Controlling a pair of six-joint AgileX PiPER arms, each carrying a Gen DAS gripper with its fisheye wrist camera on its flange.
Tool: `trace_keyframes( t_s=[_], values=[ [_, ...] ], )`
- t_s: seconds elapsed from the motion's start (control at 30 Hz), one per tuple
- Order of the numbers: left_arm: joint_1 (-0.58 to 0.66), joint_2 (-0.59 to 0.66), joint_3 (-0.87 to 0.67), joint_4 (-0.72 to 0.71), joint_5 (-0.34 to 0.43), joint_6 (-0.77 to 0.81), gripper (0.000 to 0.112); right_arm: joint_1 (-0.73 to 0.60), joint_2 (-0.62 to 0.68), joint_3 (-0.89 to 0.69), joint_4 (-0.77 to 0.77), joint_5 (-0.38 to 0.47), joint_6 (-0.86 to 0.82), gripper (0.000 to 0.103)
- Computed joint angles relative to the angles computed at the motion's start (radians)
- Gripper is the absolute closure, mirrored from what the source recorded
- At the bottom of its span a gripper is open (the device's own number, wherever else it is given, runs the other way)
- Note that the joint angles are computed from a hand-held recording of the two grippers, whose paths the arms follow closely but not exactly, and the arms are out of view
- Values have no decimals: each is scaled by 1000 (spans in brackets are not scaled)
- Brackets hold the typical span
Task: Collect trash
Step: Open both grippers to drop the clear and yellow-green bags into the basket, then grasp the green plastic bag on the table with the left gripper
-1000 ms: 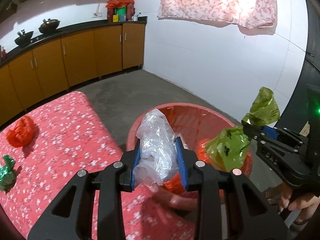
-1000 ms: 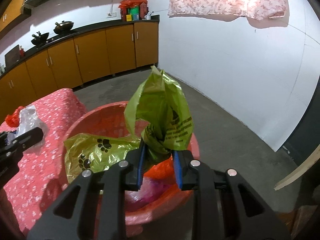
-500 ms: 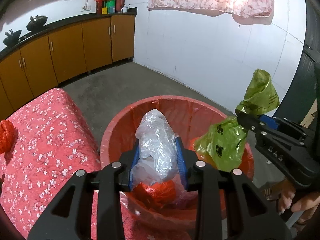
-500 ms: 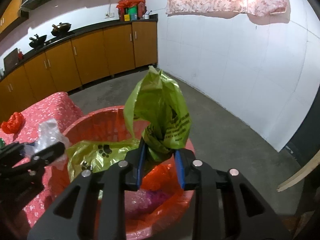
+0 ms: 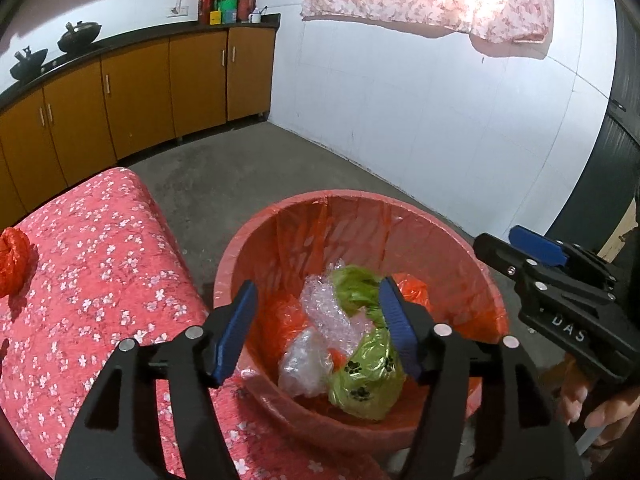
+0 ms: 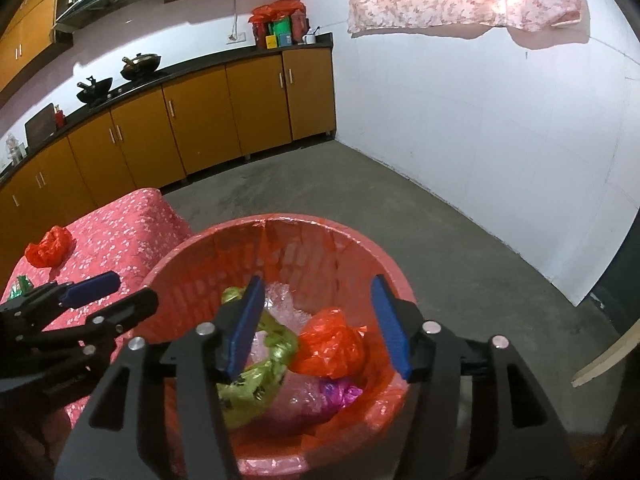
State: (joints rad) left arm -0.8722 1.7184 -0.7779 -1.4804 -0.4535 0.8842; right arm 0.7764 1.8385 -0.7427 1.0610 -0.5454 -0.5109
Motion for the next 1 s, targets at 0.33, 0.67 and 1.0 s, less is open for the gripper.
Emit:
trace_keyframes(
  t_s=[0.33,0.67,1.0],
  values=[
    [23,-95,82,41,-25,-58,43,27,-16,17,60,-29,-46,44],
    [57,-274,239,-7,-122,-46,43,88,-15,-8,111,-43,-99,44],
    [-71,-487,436,-199,-444,20,30,168,11,-85,200,-26,-209,44]
  ],
)
